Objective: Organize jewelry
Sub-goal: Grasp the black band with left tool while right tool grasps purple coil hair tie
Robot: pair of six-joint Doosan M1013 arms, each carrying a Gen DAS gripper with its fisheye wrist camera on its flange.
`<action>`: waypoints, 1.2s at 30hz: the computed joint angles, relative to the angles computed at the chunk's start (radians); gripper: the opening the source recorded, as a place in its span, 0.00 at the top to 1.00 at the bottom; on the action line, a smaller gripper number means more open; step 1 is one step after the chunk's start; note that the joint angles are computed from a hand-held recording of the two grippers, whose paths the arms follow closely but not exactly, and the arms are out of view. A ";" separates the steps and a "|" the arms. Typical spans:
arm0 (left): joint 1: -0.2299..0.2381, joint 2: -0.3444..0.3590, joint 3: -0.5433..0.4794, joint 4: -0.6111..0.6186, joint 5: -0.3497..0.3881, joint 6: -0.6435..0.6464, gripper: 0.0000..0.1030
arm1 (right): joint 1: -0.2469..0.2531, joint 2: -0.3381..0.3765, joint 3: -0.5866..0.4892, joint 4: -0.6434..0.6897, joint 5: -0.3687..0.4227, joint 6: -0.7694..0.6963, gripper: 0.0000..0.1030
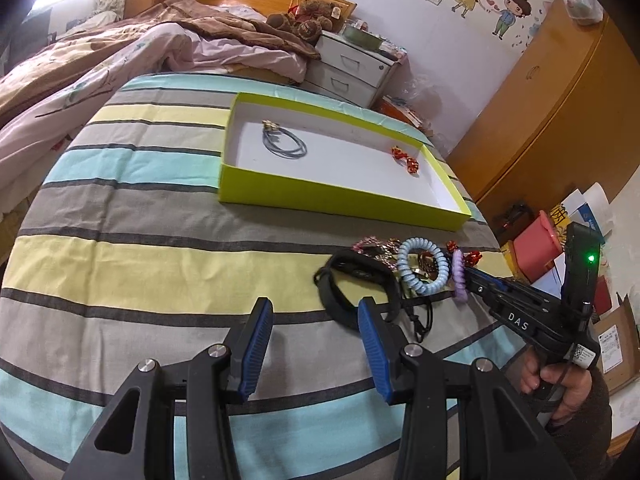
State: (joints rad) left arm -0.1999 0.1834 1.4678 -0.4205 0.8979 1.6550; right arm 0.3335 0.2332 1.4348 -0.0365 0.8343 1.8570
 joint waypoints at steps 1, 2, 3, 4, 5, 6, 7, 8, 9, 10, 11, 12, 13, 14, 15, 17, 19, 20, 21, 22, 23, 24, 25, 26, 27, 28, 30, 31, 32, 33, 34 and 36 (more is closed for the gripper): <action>-0.005 0.002 -0.003 0.007 0.001 -0.002 0.57 | -0.001 -0.001 -0.001 0.004 0.000 -0.002 0.90; -0.011 0.005 -0.007 0.012 0.003 -0.004 0.57 | 0.000 -0.001 -0.001 -0.001 0.000 0.001 0.90; -0.016 0.009 -0.011 0.016 0.007 -0.007 0.57 | 0.001 -0.002 0.001 -0.005 -0.002 0.006 0.90; -0.020 0.012 -0.014 0.019 0.010 -0.008 0.57 | 0.001 -0.004 0.004 -0.005 -0.009 0.009 0.90; -0.025 0.015 -0.018 0.031 0.010 -0.020 0.57 | 0.000 -0.005 0.005 0.000 -0.013 0.010 0.90; -0.032 0.016 -0.020 0.055 0.008 -0.041 0.57 | -0.001 -0.006 0.007 0.003 -0.017 0.010 0.90; -0.040 0.018 -0.023 0.085 0.006 -0.061 0.57 | -0.002 -0.010 0.011 0.006 -0.027 0.011 0.91; -0.045 0.020 -0.024 0.097 0.006 -0.065 0.57 | -0.003 -0.013 0.016 0.006 -0.036 0.013 0.91; -0.048 0.024 -0.027 0.100 0.011 -0.068 0.57 | -0.004 -0.016 0.018 0.003 -0.044 0.017 0.91; -0.049 0.027 -0.029 0.098 0.016 -0.071 0.57 | -0.005 -0.020 0.023 0.001 -0.055 0.023 0.91; -0.051 0.030 -0.031 0.100 0.018 -0.075 0.57 | -0.007 -0.024 0.027 0.005 -0.064 0.023 0.91; -0.054 0.032 -0.033 0.111 0.022 -0.088 0.57 | -0.008 -0.027 0.030 0.006 -0.071 0.024 0.91; -0.058 0.034 -0.035 0.129 0.026 -0.103 0.57 | -0.009 -0.031 0.035 0.006 -0.078 0.027 0.91; -0.062 0.033 -0.034 0.146 0.020 -0.113 0.57 | -0.010 -0.035 0.039 0.005 -0.089 0.033 0.91; -0.065 0.032 -0.031 0.163 0.011 -0.131 0.57 | -0.012 -0.040 0.045 0.007 -0.099 0.038 0.91; -0.063 0.037 -0.035 0.153 0.018 -0.138 0.57 | -0.013 -0.050 0.055 0.007 -0.115 0.049 0.91; -0.067 0.040 -0.038 0.168 0.019 -0.148 0.57 | -0.014 -0.058 0.062 0.001 -0.127 0.060 0.91; -0.073 0.041 -0.042 0.189 0.025 -0.153 0.57 | -0.014 -0.063 0.065 -0.003 -0.135 0.066 0.91; -0.081 0.043 -0.046 0.215 0.027 -0.154 0.57 | -0.012 -0.067 0.069 -0.015 -0.141 0.074 0.91; -0.085 0.044 -0.047 0.228 0.026 -0.153 0.57 | -0.010 -0.068 0.068 -0.021 -0.142 0.078 0.91; -0.089 0.046 -0.049 0.242 0.026 -0.154 0.57 | -0.008 -0.072 0.072 -0.025 -0.148 0.081 0.91; -0.094 0.049 -0.054 0.261 0.030 -0.153 0.57 | -0.008 -0.076 0.075 -0.020 -0.154 0.079 0.91; -0.099 0.052 -0.058 0.283 0.033 -0.152 0.58 | -0.008 -0.077 0.076 -0.019 -0.156 0.077 0.91; -0.102 0.055 -0.062 0.296 0.036 -0.155 0.62 | -0.008 -0.079 0.077 -0.019 -0.158 0.079 0.91; -0.104 0.058 -0.067 0.310 0.040 -0.155 0.65 | -0.007 -0.080 0.079 -0.020 -0.161 0.083 0.91; -0.104 0.060 -0.071 0.318 0.044 -0.152 0.68 | -0.007 -0.080 0.079 -0.021 -0.162 0.086 0.91; -0.100 0.063 -0.075 0.317 0.052 -0.143 0.76 | -0.008 -0.083 0.081 -0.015 -0.166 0.085 0.91; -0.099 0.064 -0.078 0.321 0.056 -0.135 0.77 | -0.009 -0.084 0.082 -0.013 -0.168 0.086 0.91; -0.098 0.065 -0.080 0.323 0.059 -0.132 0.80 | -0.010 -0.085 0.084 -0.013 -0.171 0.086 0.91; -0.097 0.066 -0.083 0.320 0.063 -0.127 0.86 | -0.010 -0.087 0.085 -0.012 -0.173 0.086 0.91; -0.097 0.066 -0.083 0.328 0.064 -0.126 0.87 | -0.010 -0.088 0.087 -0.012 -0.174 0.086 0.91; -0.097 0.066 -0.081 0.328 0.060 -0.121 0.91 | -0.010 -0.090 0.090 -0.012 -0.177 0.088 0.91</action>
State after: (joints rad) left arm -0.2964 0.2490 1.3863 -0.0926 0.9576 1.5338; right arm 0.3238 0.1435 1.5250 -0.0483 0.6574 1.9446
